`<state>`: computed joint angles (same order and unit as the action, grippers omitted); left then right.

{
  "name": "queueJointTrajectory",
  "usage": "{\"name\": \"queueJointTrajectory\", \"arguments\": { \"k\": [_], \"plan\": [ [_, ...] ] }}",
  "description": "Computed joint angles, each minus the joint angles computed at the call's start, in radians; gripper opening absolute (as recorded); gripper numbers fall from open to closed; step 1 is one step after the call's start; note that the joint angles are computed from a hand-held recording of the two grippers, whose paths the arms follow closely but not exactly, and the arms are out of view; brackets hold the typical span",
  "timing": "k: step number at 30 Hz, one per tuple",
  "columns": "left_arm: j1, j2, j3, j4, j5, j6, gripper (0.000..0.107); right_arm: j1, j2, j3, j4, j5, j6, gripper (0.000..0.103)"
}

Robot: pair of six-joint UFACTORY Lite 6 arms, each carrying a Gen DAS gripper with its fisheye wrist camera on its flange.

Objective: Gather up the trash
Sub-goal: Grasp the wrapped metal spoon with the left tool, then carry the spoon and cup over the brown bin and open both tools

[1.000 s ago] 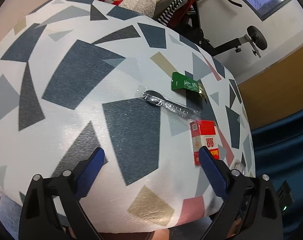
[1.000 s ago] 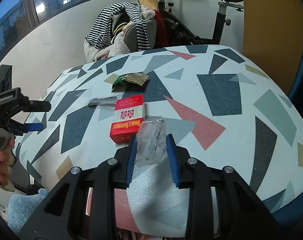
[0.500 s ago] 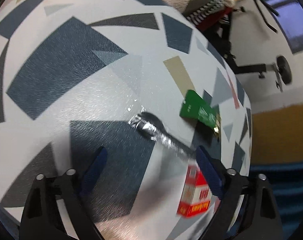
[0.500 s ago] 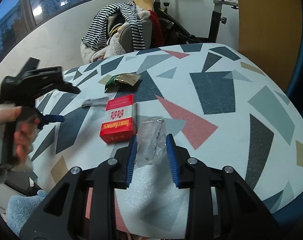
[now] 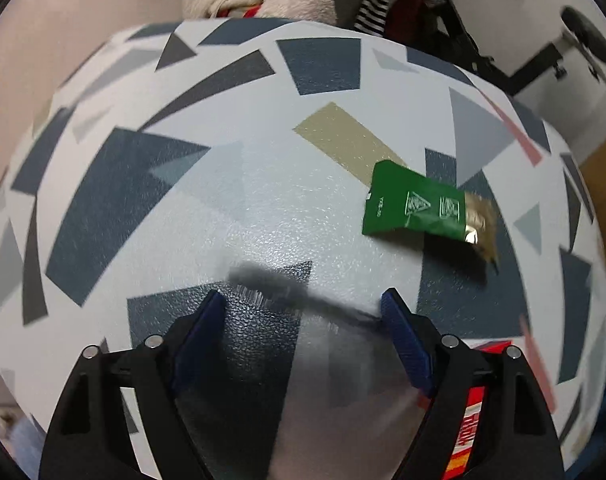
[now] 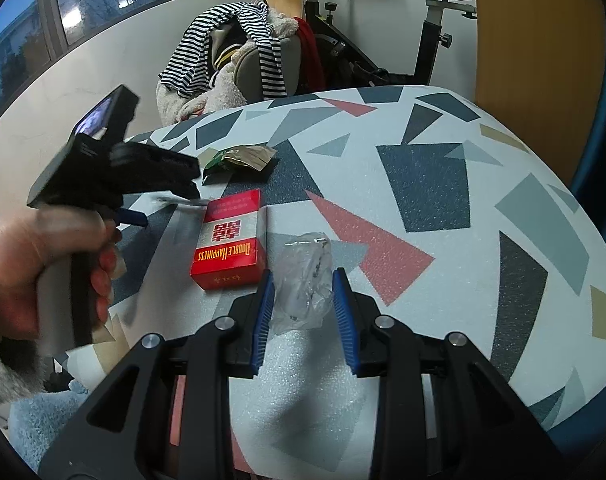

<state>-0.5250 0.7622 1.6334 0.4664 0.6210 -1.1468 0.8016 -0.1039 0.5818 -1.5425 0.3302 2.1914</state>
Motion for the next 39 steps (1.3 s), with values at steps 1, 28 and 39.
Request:
{"name": "queueJointTrajectory", "arguments": {
  "k": [1, 28, 39],
  "plan": [
    [-0.002, -0.027, -0.040, 0.041, -0.012, -0.029, 0.055, 0.004, -0.013, -0.006, 0.021, 0.006, -0.021, 0.033],
    [0.149, -1.216, -1.165, -0.834, -0.360, 1.089, 0.003, 0.292, -0.041, 0.120, 0.420, 0.207, -0.341, 0.033],
    [-0.283, -1.800, -1.545, -0.165, -0.141, 0.218, 0.003, 0.515, 0.047, 0.212, 0.500, 0.326, -0.316, 0.033]
  ]
}}
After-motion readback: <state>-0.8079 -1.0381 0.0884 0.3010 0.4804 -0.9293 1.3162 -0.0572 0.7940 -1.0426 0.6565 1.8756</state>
